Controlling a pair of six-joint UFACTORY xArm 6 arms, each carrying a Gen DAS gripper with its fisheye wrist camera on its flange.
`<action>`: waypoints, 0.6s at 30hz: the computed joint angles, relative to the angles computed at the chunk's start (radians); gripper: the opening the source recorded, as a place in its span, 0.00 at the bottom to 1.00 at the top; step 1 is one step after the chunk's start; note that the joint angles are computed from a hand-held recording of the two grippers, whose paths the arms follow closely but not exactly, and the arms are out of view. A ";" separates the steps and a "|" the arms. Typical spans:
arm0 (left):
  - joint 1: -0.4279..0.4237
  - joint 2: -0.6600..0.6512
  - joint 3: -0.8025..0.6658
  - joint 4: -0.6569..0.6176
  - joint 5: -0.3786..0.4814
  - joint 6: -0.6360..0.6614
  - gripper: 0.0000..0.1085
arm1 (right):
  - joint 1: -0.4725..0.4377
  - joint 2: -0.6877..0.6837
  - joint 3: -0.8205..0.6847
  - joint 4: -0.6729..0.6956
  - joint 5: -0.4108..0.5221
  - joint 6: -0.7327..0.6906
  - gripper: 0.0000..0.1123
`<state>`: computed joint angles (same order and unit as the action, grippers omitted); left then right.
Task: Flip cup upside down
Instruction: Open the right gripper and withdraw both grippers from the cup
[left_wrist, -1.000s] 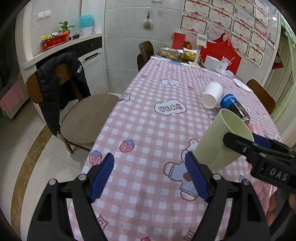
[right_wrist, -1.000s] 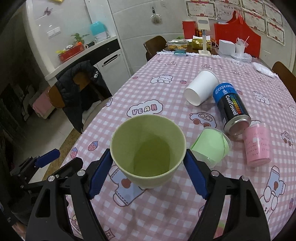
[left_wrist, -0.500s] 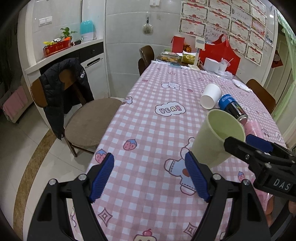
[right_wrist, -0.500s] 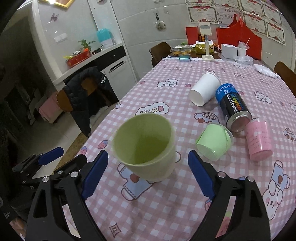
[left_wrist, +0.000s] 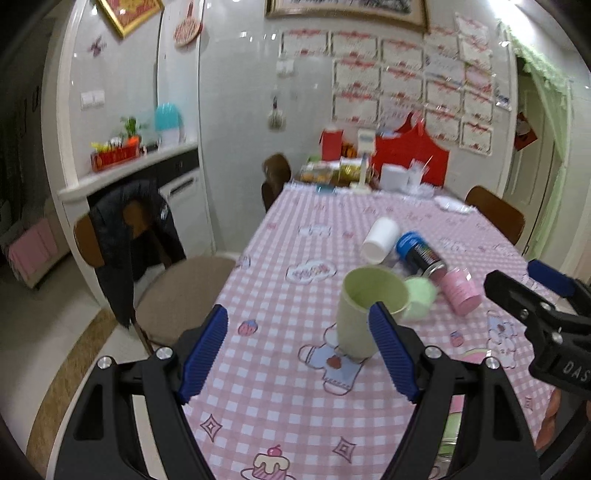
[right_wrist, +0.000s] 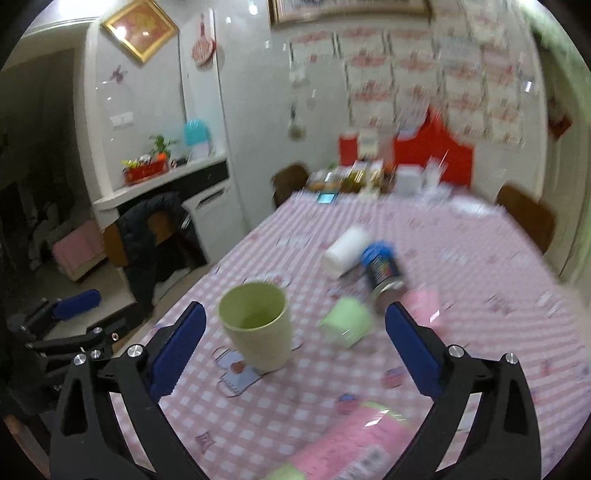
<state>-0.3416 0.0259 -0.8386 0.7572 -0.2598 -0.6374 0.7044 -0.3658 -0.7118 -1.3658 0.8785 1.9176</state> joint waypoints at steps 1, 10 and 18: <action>-0.013 -0.026 0.038 -0.085 -0.029 0.077 0.77 | 0.043 -0.014 0.006 -0.011 0.068 -0.001 0.84; -0.124 -0.196 0.241 -0.466 -0.194 0.419 0.79 | 0.264 -0.066 0.053 -0.062 0.406 0.033 0.85; -0.234 -0.270 0.343 -0.736 -0.325 0.650 0.79 | 0.363 -0.080 0.061 -0.066 0.545 0.041 0.85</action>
